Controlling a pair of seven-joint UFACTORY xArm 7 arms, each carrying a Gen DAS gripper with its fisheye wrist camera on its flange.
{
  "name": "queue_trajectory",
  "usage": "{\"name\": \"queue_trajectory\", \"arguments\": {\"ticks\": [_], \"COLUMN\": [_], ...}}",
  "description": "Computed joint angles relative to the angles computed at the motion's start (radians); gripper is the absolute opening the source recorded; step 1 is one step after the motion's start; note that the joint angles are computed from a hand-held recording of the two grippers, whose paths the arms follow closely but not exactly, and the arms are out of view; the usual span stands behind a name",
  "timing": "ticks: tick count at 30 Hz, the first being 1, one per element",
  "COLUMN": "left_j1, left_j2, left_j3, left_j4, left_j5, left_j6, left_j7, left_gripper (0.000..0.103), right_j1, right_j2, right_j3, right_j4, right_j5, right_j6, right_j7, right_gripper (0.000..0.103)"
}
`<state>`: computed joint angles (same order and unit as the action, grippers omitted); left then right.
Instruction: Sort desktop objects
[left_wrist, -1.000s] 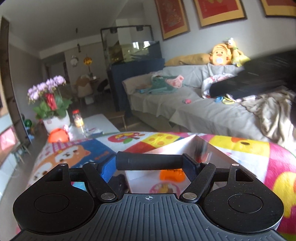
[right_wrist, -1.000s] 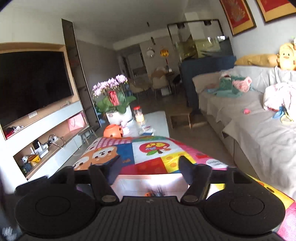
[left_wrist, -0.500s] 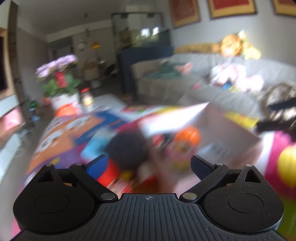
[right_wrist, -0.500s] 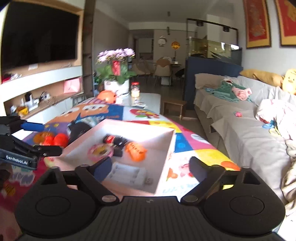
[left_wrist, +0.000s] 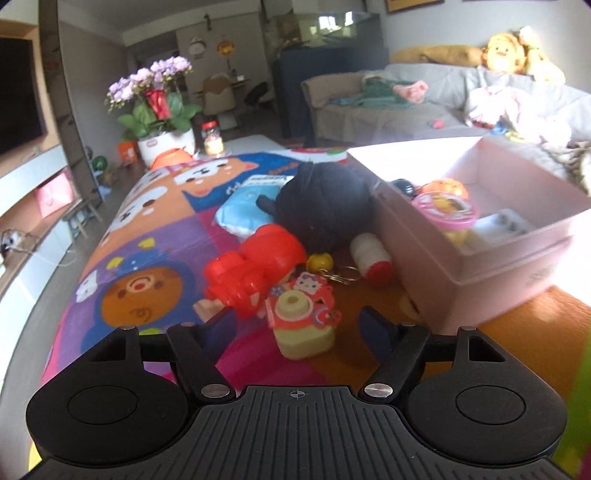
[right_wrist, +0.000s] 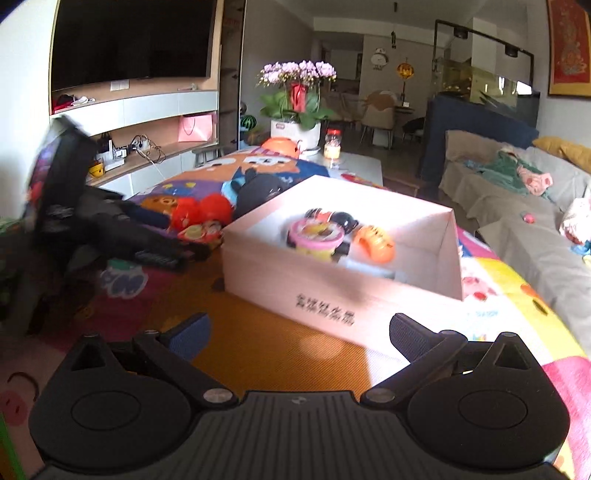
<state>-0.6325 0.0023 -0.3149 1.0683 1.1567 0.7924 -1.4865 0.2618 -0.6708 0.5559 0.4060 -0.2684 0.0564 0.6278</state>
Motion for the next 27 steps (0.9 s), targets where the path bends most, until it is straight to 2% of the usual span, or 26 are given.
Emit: {"name": "queue_trajectory", "arguments": {"ticks": [2, 5, 8, 13, 16, 19, 21, 23, 24, 26, 27], "left_j1": [0.002, -0.007, -0.019, -0.029, -0.024, -0.029, -0.038, -0.045, -0.047, -0.046, -0.043], "left_j2": [0.018, -0.009, -0.078, -0.185, -0.147, -0.076, -0.055, -0.07, -0.085, -0.125, -0.141], "left_j3": [0.005, 0.002, -0.029, -0.099, -0.141, -0.143, -0.121, -0.106, -0.105, -0.115, -0.126], "left_j4": [0.01, -0.02, -0.08, -0.169, -0.138, -0.08, -0.058, -0.055, -0.059, -0.073, -0.078], "left_j5": [-0.002, 0.003, -0.006, -0.089, -0.087, -0.033, 0.025, 0.094, 0.126, 0.157, 0.159], "left_j6": [-0.001, 0.008, 0.005, -0.13, -0.176, -0.221, -0.272, -0.307, -0.299, -0.216, -0.143], "left_j7": [-0.003, -0.031, -0.039, -0.009, -0.006, -0.049, -0.088, -0.121, -0.134, -0.137, -0.132], "left_gripper": [0.05, 0.05, 0.049, 0.05, 0.05, 0.051, 0.053, 0.072, 0.076, 0.09, 0.093], "right_j1": [0.016, 0.032, 0.027, 0.019, 0.009, -0.001, -0.014, -0.022, -0.024, -0.025, -0.019], "right_j2": [-0.008, -0.036, -0.061, -0.082, -0.092, -0.122, -0.151, -0.184, -0.198, -0.213, -0.21], "right_j3": [-0.004, -0.02, -0.026, -0.051, -0.057, -0.054, -0.044, -0.04, -0.04, -0.043, -0.049], "right_j4": [-0.007, -0.025, -0.04, -0.061, -0.066, -0.072, -0.076, -0.085, -0.091, -0.107, -0.114], "right_j5": [0.011, 0.017, 0.019, 0.033, 0.042, 0.044, 0.039, 0.034, 0.032, 0.033, 0.036], "right_j6": [0.016, 0.047, 0.069, 0.074, 0.065, 0.054, 0.055, 0.058, 0.061, 0.06, 0.054], "right_j7": [0.012, 0.022, 0.042, 0.084, 0.112, 0.132, 0.142, 0.147, 0.148, 0.153, 0.154], "right_gripper": [0.103, 0.103, 0.103, 0.103, 0.103, 0.103, 0.103, 0.103, 0.103, 0.103, 0.103]}}
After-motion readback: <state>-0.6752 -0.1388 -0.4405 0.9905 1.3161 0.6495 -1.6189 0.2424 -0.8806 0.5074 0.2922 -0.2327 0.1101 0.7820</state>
